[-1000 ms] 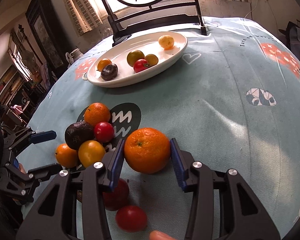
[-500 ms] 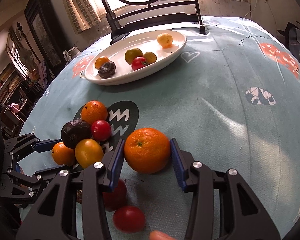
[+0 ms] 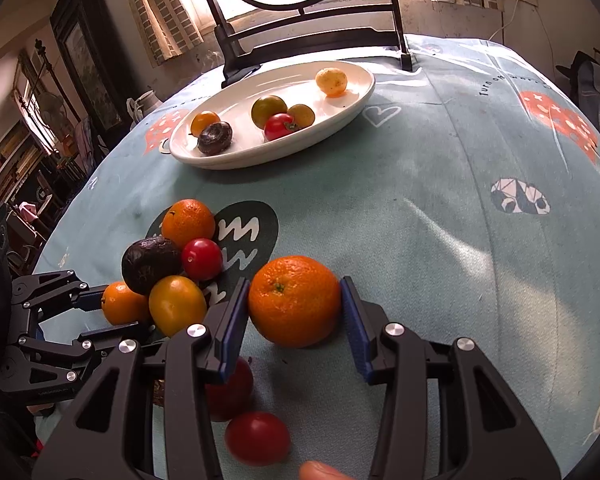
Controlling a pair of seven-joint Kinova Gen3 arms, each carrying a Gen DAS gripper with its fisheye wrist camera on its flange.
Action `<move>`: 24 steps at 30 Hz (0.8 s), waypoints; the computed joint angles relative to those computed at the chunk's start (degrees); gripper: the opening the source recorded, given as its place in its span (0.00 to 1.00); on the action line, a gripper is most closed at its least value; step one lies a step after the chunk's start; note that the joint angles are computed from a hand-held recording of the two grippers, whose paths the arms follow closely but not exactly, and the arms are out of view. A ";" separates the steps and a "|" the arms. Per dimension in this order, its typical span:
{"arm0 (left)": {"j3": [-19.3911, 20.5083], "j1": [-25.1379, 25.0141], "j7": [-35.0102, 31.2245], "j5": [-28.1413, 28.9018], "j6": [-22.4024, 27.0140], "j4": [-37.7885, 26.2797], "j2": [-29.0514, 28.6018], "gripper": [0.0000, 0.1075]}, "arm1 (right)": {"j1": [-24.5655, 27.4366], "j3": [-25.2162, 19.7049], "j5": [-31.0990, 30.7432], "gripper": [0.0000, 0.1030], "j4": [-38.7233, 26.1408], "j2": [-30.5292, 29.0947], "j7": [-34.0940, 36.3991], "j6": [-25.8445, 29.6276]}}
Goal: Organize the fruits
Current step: 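Grasp a large orange with the right tool while the left tool grasps a small orange, then carry both oranges to the white plate and release them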
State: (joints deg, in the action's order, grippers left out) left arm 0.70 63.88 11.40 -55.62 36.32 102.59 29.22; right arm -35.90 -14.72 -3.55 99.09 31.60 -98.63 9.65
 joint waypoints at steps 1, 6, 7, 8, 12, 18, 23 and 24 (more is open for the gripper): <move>-0.02 0.04 0.05 -0.05 0.05 0.00 -0.01 0.35 | 0.02 -0.04 -0.02 0.44 0.05 -0.05 0.03 -0.06; -0.85 1.84 3.90 -2.68 0.51 1.18 -1.13 0.35 | 4.59 -5.69 -0.77 0.44 1.65 -0.42 2.45 -2.80; -0.98 2.32 5.42 -3.73 0.74 1.59 -1.50 0.35 | 6.17 -7.71 -0.91 0.44 2.29 -0.58 3.29 -4.00; -0.92 2.48 6.90 -4.85 0.57 2.15 -1.98 0.35 | 7.79 -9.85 -0.89 0.44 2.78 -0.63 4.15 -5.09; 1.14 0.81 7.74 -6.83 1.39 2.87 -3.73 0.35 | 11.26 -14.79 -0.05 0.44 2.55 -0.32 6.09 -7.18; 3.40 -4.17 0.31 -5.57 6.14 0.16 -5.20 0.35 | 11.27 -16.26 -0.18 0.44 -5.39 2.62 8.94 -2.90; 1.77 -9.82 -3.02 -5.55 6.99 -3.15 -4.58 0.35 | 4.16 -7.46 -1.32 0.44 -14.69 5.86 8.26 0.21; 1.12 -10.56 -2.95 -6.26 6.87 -3.77 -3.98 0.35 | 3.23 -6.22 -1.50 0.44 -17.09 7.00 8.08 1.50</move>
State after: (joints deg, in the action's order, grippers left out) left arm 1.82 53.32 8.45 -61.88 43.19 98.82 25.24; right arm -32.67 -20.95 -5.04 82.00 38.61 -90.55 11.15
